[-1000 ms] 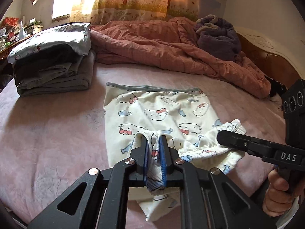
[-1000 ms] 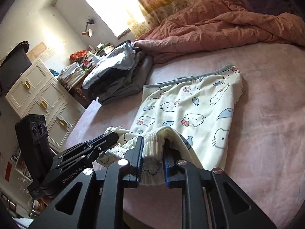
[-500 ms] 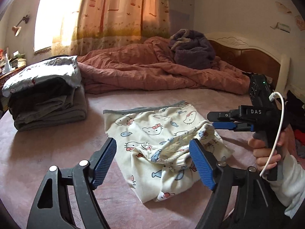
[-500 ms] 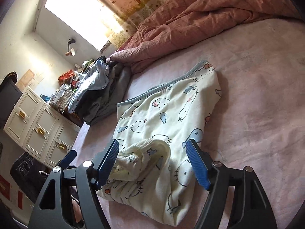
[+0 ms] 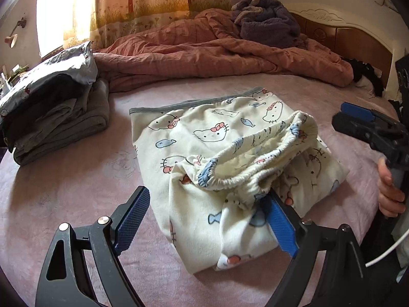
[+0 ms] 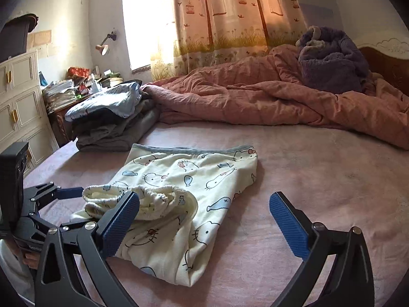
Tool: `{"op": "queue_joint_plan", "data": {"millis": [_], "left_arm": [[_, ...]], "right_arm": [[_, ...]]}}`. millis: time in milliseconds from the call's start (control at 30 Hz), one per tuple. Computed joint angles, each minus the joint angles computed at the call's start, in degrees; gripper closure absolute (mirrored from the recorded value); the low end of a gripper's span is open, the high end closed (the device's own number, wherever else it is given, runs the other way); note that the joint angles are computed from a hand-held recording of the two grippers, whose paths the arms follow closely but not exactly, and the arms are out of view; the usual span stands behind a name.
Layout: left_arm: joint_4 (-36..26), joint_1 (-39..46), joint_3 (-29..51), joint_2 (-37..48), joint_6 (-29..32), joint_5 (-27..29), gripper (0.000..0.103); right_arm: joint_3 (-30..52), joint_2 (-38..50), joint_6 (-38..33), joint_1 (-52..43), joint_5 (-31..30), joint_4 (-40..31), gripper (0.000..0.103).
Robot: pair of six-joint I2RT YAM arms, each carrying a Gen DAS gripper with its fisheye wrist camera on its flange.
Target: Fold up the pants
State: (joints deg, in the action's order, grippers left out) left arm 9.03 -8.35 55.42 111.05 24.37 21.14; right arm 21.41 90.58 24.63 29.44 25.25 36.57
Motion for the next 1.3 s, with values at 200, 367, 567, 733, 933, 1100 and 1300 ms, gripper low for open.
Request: {"op": "queue_joint_plan", "data": {"millis": [200,367,567,733,933,1100,1300], "left_arm": [[0.7,-3.7,6.4,3.8,-3.6,-9.2,0.016],[8.0,-1.0,2.9,3.6,-6.9,-9.0,0.016],[11.7,6.5,-6.2,-2.4,-7.2,1.8,0.016],[13.8,10.2,-12.5,-5.9,-6.3,7.4,0.016],[11.8,13.3,-15.6,-7.4,-4.1,17.7,0.04],[9.9,9.7,-16.1,-7.1,-0.8,15.5,0.063],[8.4,7.6,-13.1,-3.3,-3.0,10.8,0.102]], "right_arm": [[0.7,1.8,-0.2,-1.7,-2.6,0.2,0.0],[-1.3,-0.4,0.2,-1.3,-5.0,2.3,0.0],[-1.0,0.1,-0.7,0.9,-1.3,1.7,0.0],[-0.7,1.5,0.4,1.4,-0.5,1.1,0.0],[-0.7,2.0,1.7,1.9,-0.8,0.7,0.0],[-0.2,2.2,1.9,3.4,0.2,0.2,0.0],[-0.7,0.8,0.5,4.6,-1.7,-0.7,0.0]]}}
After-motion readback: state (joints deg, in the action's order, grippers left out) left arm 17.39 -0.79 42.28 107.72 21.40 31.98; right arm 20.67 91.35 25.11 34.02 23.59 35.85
